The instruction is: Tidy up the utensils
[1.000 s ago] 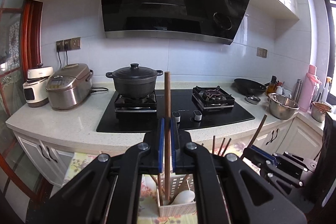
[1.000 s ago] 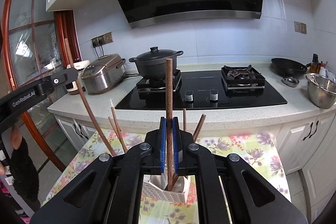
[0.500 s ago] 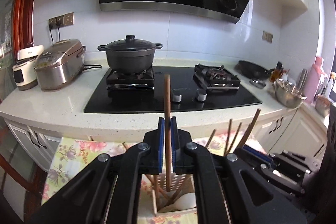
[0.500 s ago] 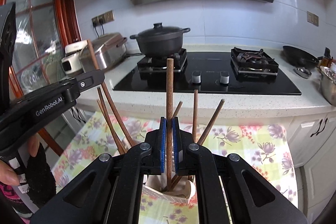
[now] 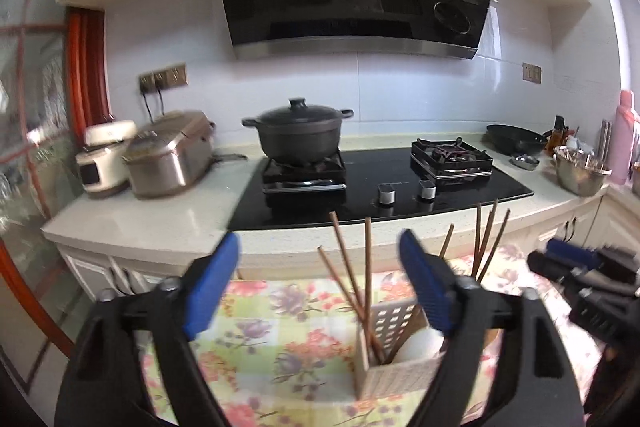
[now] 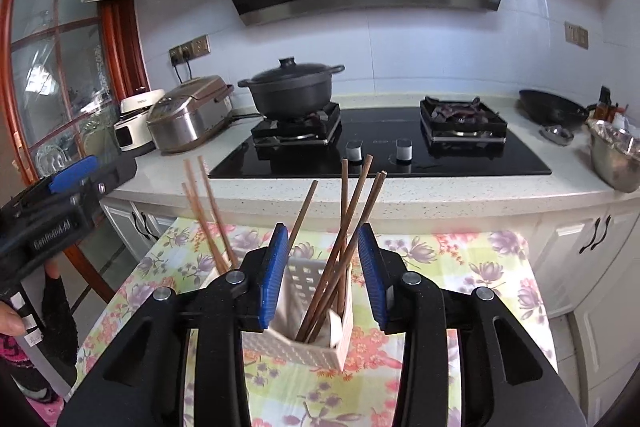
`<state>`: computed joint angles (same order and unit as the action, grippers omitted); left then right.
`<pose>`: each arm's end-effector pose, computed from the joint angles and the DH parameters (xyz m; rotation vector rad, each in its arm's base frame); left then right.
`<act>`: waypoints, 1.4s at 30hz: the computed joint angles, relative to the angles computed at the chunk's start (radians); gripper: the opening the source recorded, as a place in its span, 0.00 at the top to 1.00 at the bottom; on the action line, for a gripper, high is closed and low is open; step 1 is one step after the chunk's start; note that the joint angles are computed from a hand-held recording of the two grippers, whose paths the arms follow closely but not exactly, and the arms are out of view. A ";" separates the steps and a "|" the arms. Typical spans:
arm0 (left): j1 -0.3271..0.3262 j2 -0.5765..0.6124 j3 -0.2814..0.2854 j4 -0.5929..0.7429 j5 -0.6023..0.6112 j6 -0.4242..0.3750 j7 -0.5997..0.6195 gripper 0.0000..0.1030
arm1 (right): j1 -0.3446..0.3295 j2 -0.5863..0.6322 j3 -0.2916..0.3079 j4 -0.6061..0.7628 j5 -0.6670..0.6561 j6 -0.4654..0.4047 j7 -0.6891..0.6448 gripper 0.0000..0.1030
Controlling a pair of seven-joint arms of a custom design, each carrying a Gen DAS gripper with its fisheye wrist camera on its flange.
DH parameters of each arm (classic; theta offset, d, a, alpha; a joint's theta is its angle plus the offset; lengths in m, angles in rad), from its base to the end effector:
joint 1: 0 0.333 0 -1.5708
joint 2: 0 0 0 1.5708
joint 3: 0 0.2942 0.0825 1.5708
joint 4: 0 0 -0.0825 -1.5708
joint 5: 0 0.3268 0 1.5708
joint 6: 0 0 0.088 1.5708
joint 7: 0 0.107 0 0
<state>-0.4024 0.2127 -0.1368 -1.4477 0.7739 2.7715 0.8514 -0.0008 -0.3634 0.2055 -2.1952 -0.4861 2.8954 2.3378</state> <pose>0.5129 -0.3285 0.6771 -1.2026 1.7350 -1.1339 0.4285 0.1345 0.6450 -1.4257 1.6192 -0.8469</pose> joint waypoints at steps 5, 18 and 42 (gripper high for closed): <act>0.012 -0.195 0.003 -0.268 0.268 0.068 -0.270 0.05 | -0.073 -0.162 0.089 -0.152 -0.078 0.038 0.090 0.50; 0.196 -0.502 -0.145 -0.721 0.403 0.212 -0.549 0.05 | -0.101 -0.483 0.232 -0.477 0.033 0.064 0.159 0.27; 0.256 -0.608 -0.219 -0.889 -0.023 0.297 -0.206 0.05 | -0.068 -0.511 0.235 -0.472 0.070 0.019 0.086 0.18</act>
<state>-0.1468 -0.3950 -0.3553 -2.3369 0.7505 3.0686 0.6452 -0.0687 -0.8745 0.4408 -2.6670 -0.4164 2.9140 2.4239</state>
